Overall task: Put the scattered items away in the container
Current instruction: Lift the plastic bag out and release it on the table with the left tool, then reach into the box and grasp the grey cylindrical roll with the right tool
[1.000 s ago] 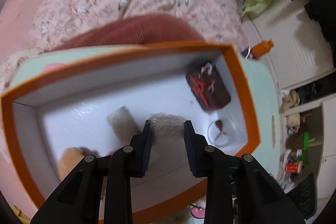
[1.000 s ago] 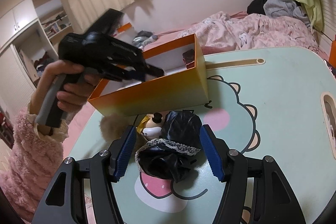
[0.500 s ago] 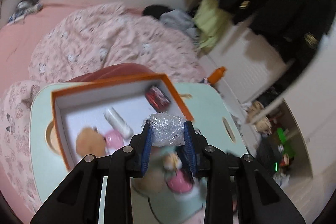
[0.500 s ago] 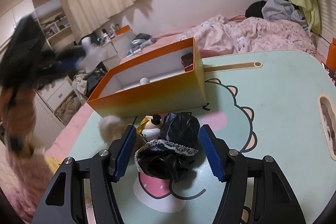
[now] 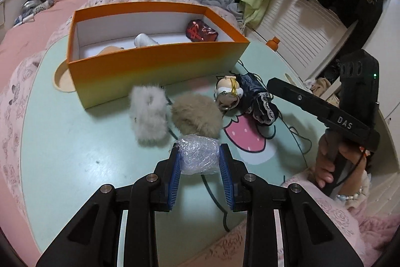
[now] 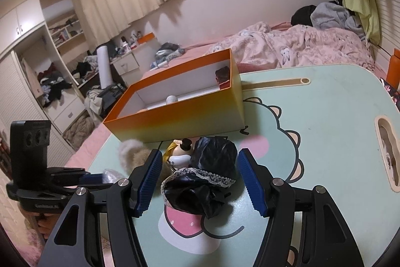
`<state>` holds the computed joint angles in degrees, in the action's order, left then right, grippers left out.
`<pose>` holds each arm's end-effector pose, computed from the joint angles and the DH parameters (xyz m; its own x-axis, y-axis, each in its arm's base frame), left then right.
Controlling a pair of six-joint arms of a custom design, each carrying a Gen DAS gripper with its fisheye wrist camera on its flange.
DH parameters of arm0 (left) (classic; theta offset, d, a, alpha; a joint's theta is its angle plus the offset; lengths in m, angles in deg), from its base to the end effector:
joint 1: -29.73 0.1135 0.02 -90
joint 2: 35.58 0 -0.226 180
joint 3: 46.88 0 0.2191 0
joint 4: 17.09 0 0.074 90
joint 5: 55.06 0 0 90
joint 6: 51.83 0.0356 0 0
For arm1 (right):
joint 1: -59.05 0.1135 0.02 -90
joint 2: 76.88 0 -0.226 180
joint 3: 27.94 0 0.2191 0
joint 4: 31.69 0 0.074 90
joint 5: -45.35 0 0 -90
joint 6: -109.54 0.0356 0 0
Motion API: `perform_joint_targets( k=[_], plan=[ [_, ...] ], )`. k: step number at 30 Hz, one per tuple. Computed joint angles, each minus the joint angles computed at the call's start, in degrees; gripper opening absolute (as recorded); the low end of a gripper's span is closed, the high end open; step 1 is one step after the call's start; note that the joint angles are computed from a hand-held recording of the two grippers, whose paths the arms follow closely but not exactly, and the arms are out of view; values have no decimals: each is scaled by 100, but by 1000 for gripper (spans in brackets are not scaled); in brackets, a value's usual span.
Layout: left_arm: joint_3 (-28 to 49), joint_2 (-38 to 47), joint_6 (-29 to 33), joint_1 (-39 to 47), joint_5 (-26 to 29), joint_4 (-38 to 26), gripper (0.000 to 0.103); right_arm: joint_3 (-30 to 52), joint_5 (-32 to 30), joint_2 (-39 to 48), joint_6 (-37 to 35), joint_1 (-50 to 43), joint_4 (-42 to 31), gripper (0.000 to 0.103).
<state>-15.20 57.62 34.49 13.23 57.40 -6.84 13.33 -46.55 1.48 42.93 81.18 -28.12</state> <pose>0.1917 -0.0710 0.0632 -0.7780 0.1686 -0.6052 0.4426 0.8307 -0.3376 0.2224 0.0917 0.1422 -0.6291 0.1725 -0.7579 -0.1660 0.9228 0.3478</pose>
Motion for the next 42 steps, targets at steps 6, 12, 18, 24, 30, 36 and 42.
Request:
perform_joint_targets(
  k=[6, 12, 18, 24, 30, 36, 42],
  plan=[
    [-113, 395, -123, -116, -272, 692, 54, -41, 50, -20, 3, 29, 55, 63],
    [-440, -21, 30, 57, 79, 850, 64, -132, 170, -169, -14, 74, 94, 63],
    [-858, -1266, 148, 875, 543, 319, 64, 25, 586, -221, -118, 337, -168, 63],
    [-1087, -1985, 224, 1192, 178, 64, 67, 320, 1173, -192, -311, 763, -503, 63],
    [-964, -1635, 274, 1461, 342, 121, 67, 814, 1215, -7, -485, 906, -842, 63],
    [-981, -1540, 312, 1722, 466, 188, 67, 2718, 1159, 691, -1154, 734, -2160, 63],
    [-976, -1493, 366, 1838, 563, 206, 67, 6551, 574, 3307, -1472, 501, -4634, 63]
  ],
)
